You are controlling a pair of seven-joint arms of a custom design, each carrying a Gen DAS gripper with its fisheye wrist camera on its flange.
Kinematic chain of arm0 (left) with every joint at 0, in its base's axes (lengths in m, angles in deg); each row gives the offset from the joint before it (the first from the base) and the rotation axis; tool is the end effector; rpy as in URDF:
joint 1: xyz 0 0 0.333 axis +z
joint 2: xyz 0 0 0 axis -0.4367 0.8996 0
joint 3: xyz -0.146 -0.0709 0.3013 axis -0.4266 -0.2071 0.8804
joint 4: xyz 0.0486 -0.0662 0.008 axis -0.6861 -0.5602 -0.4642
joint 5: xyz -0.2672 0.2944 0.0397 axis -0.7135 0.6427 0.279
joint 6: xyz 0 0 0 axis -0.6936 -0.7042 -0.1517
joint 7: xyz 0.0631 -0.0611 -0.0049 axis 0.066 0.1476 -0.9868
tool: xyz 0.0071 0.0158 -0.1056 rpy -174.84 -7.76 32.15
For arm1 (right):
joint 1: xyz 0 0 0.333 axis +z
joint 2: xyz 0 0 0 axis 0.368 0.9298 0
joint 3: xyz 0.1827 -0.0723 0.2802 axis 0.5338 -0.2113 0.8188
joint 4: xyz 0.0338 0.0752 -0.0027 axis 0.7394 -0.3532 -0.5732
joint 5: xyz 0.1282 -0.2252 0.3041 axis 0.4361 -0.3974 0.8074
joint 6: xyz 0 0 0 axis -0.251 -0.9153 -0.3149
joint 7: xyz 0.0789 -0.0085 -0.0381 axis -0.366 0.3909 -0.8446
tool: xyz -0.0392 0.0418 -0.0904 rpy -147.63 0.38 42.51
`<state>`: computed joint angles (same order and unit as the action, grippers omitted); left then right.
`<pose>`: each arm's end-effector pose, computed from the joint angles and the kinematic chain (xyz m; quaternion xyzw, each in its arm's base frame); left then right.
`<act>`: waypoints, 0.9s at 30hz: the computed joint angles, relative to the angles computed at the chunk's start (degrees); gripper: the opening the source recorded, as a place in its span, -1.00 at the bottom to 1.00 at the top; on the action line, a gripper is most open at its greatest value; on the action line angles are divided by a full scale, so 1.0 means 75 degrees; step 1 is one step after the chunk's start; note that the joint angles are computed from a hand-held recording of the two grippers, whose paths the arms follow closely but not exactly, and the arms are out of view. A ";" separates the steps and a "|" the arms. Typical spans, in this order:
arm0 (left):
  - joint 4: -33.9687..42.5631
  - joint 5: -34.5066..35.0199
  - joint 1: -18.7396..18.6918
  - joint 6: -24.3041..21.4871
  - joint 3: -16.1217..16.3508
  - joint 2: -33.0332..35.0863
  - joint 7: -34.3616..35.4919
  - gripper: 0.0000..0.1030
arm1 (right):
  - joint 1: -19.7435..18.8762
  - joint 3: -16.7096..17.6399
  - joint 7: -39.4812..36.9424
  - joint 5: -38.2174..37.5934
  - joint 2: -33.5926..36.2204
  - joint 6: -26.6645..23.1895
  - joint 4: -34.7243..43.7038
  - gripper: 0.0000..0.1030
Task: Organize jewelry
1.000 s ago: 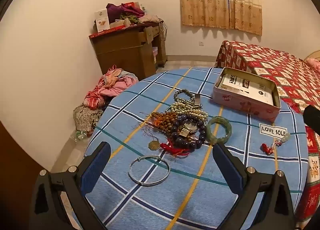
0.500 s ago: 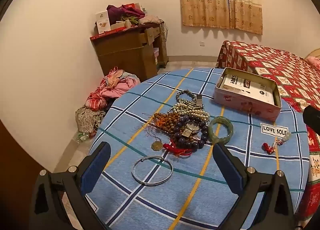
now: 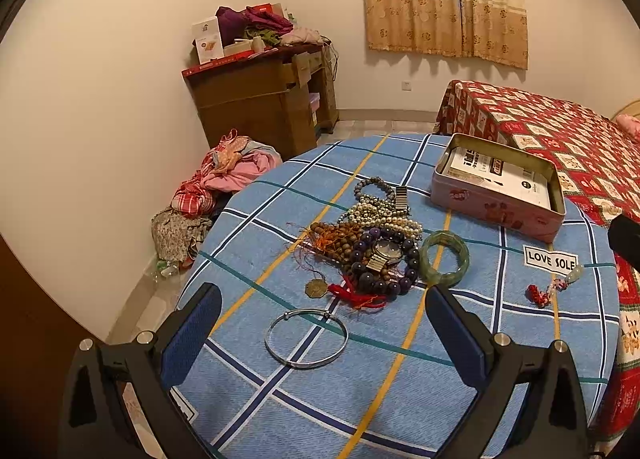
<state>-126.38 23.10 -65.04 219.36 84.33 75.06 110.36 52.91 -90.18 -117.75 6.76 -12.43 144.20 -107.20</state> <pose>0.6790 -0.4876 0.4295 -0.5995 0.6752 -0.2749 0.3304 0.6227 0.3569 0.4520 -0.4987 0.7367 -0.3075 0.3376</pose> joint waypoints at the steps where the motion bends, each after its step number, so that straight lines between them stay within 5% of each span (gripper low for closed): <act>1: -0.0014 -0.0009 0.0008 0.0013 -0.0003 -0.0006 -0.0006 0.97 | 0.0000 -0.0002 0.0009 -0.0007 -0.0003 0.0010 -0.0005 1.00; 27: -0.0055 -0.0026 0.0017 0.0030 0.0001 -0.0042 0.0008 0.97 | -0.0009 0.0021 0.0061 -0.0027 -0.0064 -0.0019 -0.0077 1.00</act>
<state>-126.80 22.90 -64.91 219.59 84.34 74.74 110.42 52.84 -90.02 -117.29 6.56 -12.91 144.06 -107.78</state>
